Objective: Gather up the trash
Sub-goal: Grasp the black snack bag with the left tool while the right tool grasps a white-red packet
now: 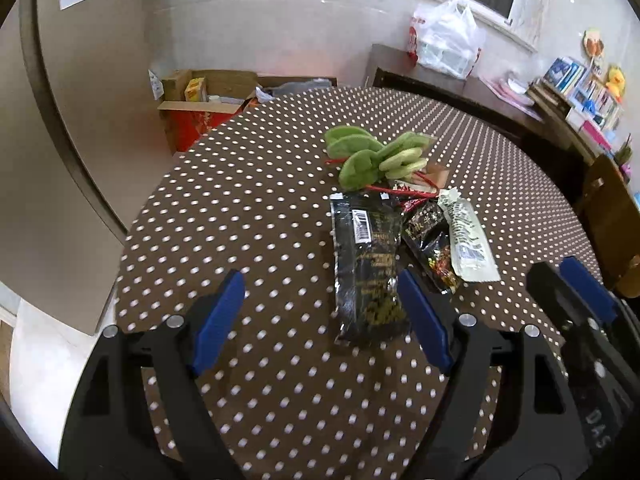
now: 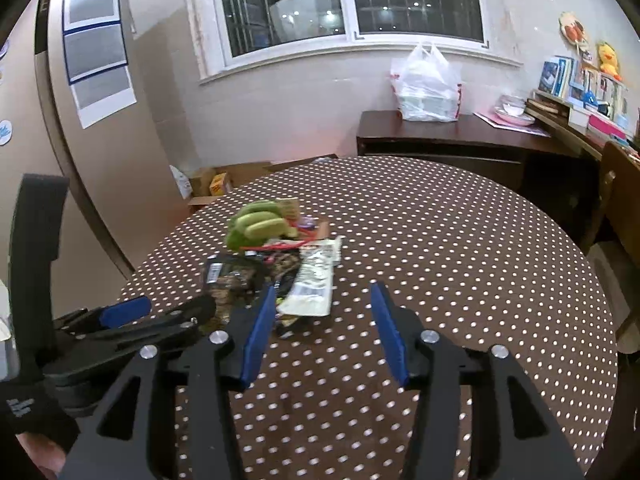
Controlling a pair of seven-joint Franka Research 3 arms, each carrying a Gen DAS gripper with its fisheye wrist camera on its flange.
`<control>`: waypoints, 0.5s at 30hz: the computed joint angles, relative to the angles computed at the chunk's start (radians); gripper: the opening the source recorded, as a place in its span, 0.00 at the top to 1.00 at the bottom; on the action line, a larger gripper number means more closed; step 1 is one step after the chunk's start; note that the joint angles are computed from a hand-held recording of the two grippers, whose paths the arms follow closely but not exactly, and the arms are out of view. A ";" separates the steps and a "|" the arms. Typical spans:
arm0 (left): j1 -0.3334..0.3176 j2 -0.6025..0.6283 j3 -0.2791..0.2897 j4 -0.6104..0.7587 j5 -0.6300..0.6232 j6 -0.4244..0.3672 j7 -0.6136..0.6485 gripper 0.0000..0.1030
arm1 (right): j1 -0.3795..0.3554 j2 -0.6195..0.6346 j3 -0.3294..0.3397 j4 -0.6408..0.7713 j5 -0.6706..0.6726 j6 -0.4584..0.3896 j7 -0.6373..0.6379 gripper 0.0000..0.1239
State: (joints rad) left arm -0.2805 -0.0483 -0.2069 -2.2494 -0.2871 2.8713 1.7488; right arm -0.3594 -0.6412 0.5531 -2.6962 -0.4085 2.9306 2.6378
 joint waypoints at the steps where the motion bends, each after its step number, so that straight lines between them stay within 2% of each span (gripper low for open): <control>1: 0.001 0.009 -0.001 0.006 0.010 -0.002 -0.007 0.28 | 0.001 0.010 -0.008 -0.001 0.001 0.006 -0.005 0.57; 2: -0.002 0.016 0.000 0.014 -0.024 -0.005 0.026 0.32 | -0.002 0.024 -0.012 0.004 0.001 0.013 -0.008 0.57; 4: -0.002 0.026 -0.005 0.030 -0.050 -0.018 0.059 0.57 | -0.014 0.057 -0.015 0.017 -0.003 0.025 -0.018 0.57; 6: -0.004 0.033 -0.011 0.053 -0.110 -0.050 0.143 0.74 | -0.023 0.090 -0.022 0.029 -0.008 0.041 -0.026 0.56; 8: 0.000 0.031 -0.016 0.060 -0.097 -0.064 0.143 0.74 | -0.034 0.118 -0.021 0.044 -0.011 0.057 -0.023 0.56; 11: 0.001 0.022 -0.012 0.069 -0.233 -0.088 0.268 0.78 | -0.032 0.164 -0.028 0.072 -0.008 0.067 -0.025 0.55; 15: 0.006 0.013 -0.003 0.070 -0.313 -0.089 0.330 0.81 | 0.005 0.241 -0.076 0.117 -0.003 0.051 -0.038 0.54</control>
State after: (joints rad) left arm -0.2741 -0.0350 -0.2098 -2.1792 -0.5998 2.7823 2.0784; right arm -0.3542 -0.4005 0.4770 -2.5795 -0.4120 2.9819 2.6001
